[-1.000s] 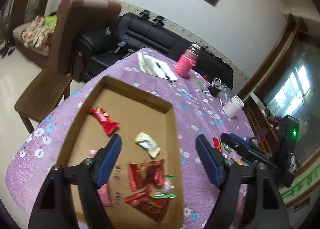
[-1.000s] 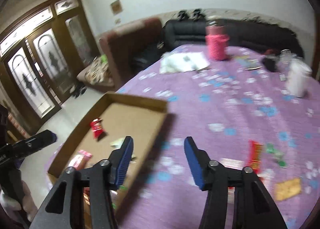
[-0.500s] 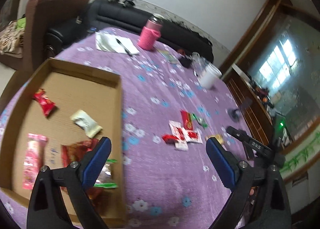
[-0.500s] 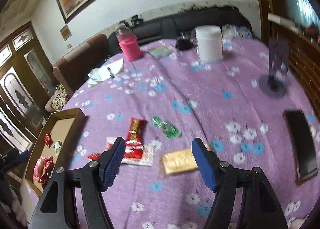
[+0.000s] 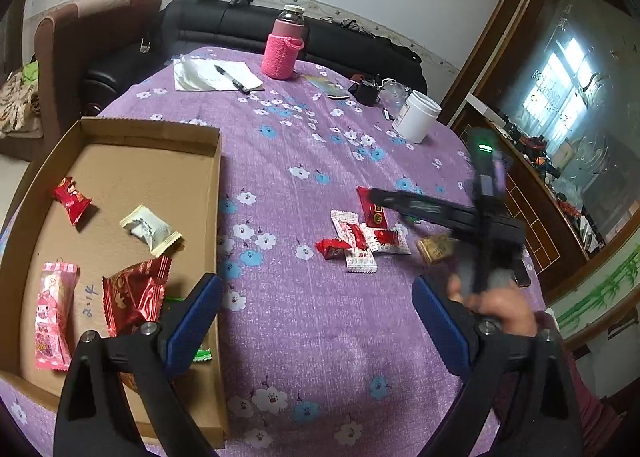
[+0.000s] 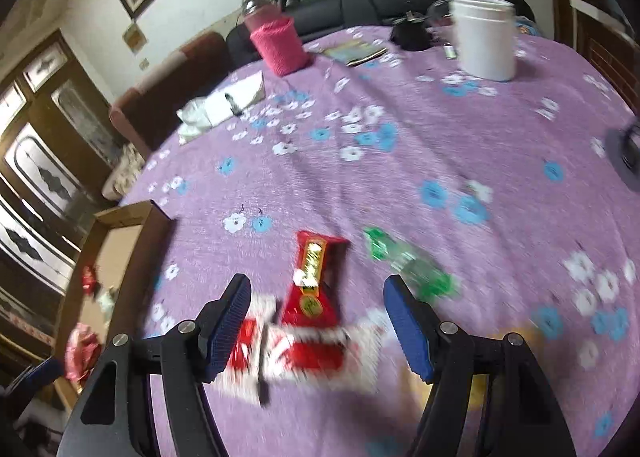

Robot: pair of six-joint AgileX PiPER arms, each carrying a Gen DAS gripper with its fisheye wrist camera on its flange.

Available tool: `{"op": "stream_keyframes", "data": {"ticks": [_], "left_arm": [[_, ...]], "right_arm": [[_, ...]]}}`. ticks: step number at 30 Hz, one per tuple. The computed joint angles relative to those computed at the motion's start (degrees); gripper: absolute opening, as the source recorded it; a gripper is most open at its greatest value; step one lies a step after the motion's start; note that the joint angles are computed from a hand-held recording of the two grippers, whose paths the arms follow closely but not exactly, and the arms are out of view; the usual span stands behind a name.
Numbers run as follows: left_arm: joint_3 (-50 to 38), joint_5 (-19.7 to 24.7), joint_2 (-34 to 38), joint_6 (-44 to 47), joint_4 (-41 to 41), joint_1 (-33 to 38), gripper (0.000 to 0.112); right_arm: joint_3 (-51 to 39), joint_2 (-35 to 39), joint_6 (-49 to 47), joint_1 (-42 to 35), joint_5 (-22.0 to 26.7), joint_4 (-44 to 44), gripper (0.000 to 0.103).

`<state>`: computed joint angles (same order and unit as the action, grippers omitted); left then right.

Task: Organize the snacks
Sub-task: 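Grasp the dark red gold-label packet with the right tool while the left tool grasps a small red candy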

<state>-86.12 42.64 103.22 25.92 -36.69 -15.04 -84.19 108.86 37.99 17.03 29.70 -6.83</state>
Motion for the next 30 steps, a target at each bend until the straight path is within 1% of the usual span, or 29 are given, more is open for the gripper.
{"op": "stream_keyframes", "data": {"ticks": [1, 2, 3, 5, 6, 9, 12, 13, 14, 15, 16, 17, 18, 19, 20, 21, 23, 24, 26, 28, 30], "left_arm": [[-0.51, -0.01, 0.26, -0.46, 0.35, -0.19, 0.094], [-1.56, 0.24, 0.80, -1.60, 1.17, -0.39, 0.092], [-3.03, 0.96, 1.66, -2.50, 1.51, -0.43, 0.092], [-5.71, 2.40, 3.39, -3.10, 1.28, -0.44, 0.092], [-7.49, 3.07, 4.61, -4.15, 2.21, -0.87, 0.092], [-13.37, 5.27, 9.05, -8.24, 6.39, -3.00, 0.092], [-19.53, 7.51, 14.04, -12.26, 10.64, -5.39, 0.092], [-22.36, 8.63, 16.23, -13.96, 12.14, -6.08, 0.090], [-25.97, 10.18, 18.90, -15.08, 13.24, -6.69, 0.081], [-30.02, 11.91, 21.81, -16.19, 14.58, -7.31, 0.068], [-34.51, 14.11, 24.88, -17.97, 16.34, -7.91, 0.062], [-38.10, 15.98, 27.21, -19.14, 17.29, -8.25, 0.055], [-41.79, 17.63, 29.72, -20.03, 18.27, -8.65, 0.055], [-43.18, 17.98, 30.84, -20.26, 19.22, -9.00, 0.055], [-44.40, 18.23, 31.92, -20.47, 20.87, -9.71, 0.052], [-44.29, 18.33, 32.22, -19.90, 22.00, -10.35, 0.039], [-39.70, 16.37, 30.11, -17.31, 22.19, -10.93, 0.023], [-36.77, 14.83, 28.51, -16.15, 22.74, -11.26, 0.019], [-31.17, 12.50, 25.44, -13.83, 22.13, -11.18, 0.016], [-27.31, 10.85, 23.24, -12.61, 20.59, -10.42, 0.016], [-25.73, 9.94, 22.27, -11.25, 18.90, -9.80, 0.018]], "right_arm": [[-4.38, 3.11, 2.27, 0.92, 3.22, -3.15, 0.069], [-6.47, 4.67, 2.76, 1.18, 4.78, -4.03, 0.055], [-9.62, 7.07, 2.97, 1.65, 7.49, -4.96, 0.034], [-10.85, 7.89, 6.55, 2.95, 9.70, -10.41, 0.024], [-10.00, 7.40, 6.74, 3.22, 9.89, -10.78, 0.023], [-5.28, 4.38, 7.63, 3.12, 8.36, -11.22, 0.023], [1.75, -0.30, 8.69, 3.15, 6.17, -11.01, 0.023], [5.28, -2.62, 8.44, 2.98, 4.50, -10.24, 0.023], [6.79, -3.65, 8.28, 2.88, 3.70, -9.77, 0.023], [9.04, -5.08, 8.06, 2.68, 2.26, -9.10, 0.023], [11.97, -6.79, 7.55, 2.19, -0.01, -8.11, 0.023], [12.82, -7.18, 7.36, 2.04, -1.11, -7.57, 0.023], [14.90, -8.24, 6.20, 1.34, -3.47, -6.03, 0.023], [15.67, -8.59, 5.37, 1.07, -4.49, -4.94, 0.023], [15.88, -8.67, 4.47, 0.80, -5.01, -3.83, 0.023], [15.98, -8.69, 3.84, 0.62, -5.29, -3.11, 0.023], [16.02, -8.70, 4.11, 0.82, -5.35, -3.67, 0.023], [15.98, -8.72, 4.21, 0.98, -5.18, -4.05, 0.023], [15.72, -8.65, 4.63, 1.28, -4.67, -4.90, 0.023], [15.44, -8.45, 5.08, 1.40, -4.43, -5.54, 0.023], [15.52, -8.46, 5.12, 1.39, -4.54, -5.62, 0.023]]}}
